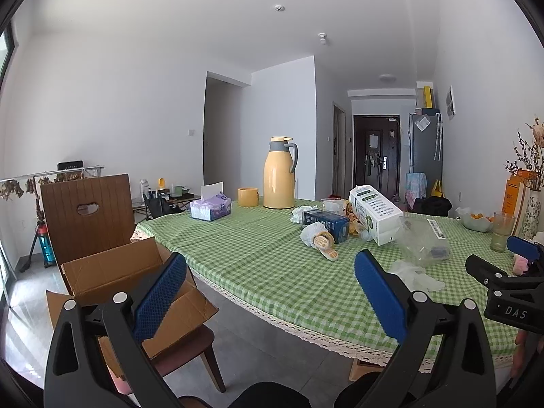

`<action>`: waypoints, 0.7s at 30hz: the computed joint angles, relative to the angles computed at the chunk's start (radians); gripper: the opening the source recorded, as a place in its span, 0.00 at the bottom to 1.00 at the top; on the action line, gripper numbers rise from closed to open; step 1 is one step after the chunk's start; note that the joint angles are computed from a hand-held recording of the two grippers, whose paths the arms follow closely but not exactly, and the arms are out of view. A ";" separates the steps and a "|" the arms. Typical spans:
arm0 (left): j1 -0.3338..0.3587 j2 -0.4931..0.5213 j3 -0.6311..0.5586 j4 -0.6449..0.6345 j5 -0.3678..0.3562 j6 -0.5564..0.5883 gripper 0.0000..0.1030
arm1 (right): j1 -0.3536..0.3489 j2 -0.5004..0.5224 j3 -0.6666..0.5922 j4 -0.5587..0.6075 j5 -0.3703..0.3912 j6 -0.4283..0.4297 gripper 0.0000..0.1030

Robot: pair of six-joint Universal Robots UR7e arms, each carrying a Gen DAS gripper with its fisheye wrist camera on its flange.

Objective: Collect trash

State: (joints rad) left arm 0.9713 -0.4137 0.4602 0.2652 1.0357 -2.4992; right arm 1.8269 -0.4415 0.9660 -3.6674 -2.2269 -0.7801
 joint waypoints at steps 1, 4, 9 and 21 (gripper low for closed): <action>0.000 0.001 -0.002 -0.002 -0.001 0.004 0.93 | 0.000 -0.001 0.001 0.000 0.001 0.002 0.93; -0.001 0.002 -0.004 -0.002 -0.003 0.003 0.93 | 0.000 -0.005 0.007 0.010 0.004 0.005 0.93; 0.000 0.027 -0.056 0.035 -0.012 -0.010 0.93 | 0.000 -0.014 0.019 0.023 0.012 0.018 0.93; 0.001 0.037 -0.073 0.041 -0.013 -0.003 0.93 | 0.002 -0.017 0.035 0.021 0.031 0.006 0.93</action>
State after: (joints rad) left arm 0.9719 -0.3771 0.3869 0.3063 1.0226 -2.5027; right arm 1.8288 -0.4589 1.0014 -3.6462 -2.1954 -0.7739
